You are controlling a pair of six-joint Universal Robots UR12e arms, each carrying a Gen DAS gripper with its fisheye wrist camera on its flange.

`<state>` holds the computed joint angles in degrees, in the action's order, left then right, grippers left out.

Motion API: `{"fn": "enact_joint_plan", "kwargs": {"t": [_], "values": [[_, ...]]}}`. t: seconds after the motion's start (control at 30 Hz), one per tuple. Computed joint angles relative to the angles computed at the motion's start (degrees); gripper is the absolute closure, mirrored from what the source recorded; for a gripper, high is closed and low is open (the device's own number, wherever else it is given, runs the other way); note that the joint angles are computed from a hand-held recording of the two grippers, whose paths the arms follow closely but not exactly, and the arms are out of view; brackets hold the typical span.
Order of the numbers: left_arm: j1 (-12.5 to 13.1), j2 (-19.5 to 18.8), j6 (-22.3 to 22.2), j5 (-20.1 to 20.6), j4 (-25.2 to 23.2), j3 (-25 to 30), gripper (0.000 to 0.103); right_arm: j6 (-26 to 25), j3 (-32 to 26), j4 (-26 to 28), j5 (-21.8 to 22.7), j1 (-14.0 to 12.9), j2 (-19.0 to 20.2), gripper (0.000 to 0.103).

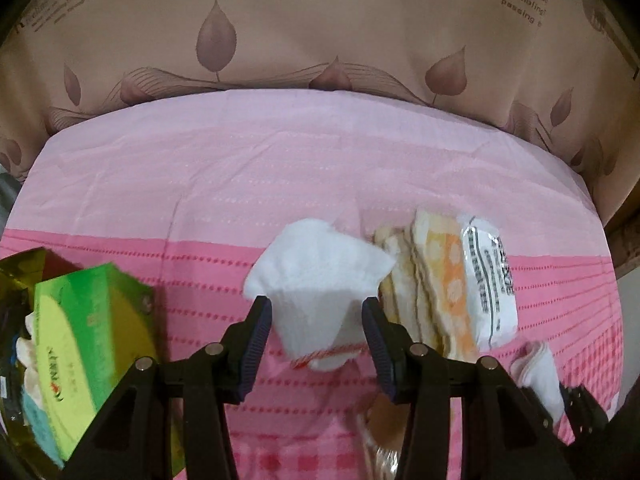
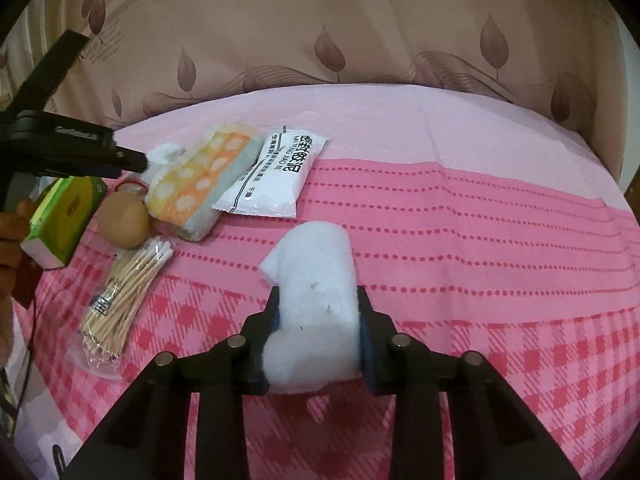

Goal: Organize soft objects
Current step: 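Grasp the white red-trimmed sock with the left gripper while the right holds the cotton block, then carry the white sock into the gold tin and open the left gripper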

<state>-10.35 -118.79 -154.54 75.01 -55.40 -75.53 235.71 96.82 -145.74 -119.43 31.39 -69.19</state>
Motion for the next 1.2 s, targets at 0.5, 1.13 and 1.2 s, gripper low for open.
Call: {"fn": "enact_joint_plan", "kwargs": {"t": [0.5,1.13,1.2], "values": [[0.4,-1.4,-1.1,-3.0,2.5,-1.0,0.074,-0.4,-0.9,2.0,-0.6,0.1,0.4,0.071],[3.5,5.2,2.3,-4.7,3.5,-5.5,0.08,-0.6,-1.1,2.4,-0.7,0.1,0.5,0.07],[4.1,6.1,3.0,-4.6,4.3,-6.0,0.08,-0.6,-1.1,2.5,-0.7,0.1,0.5,0.07]]}}
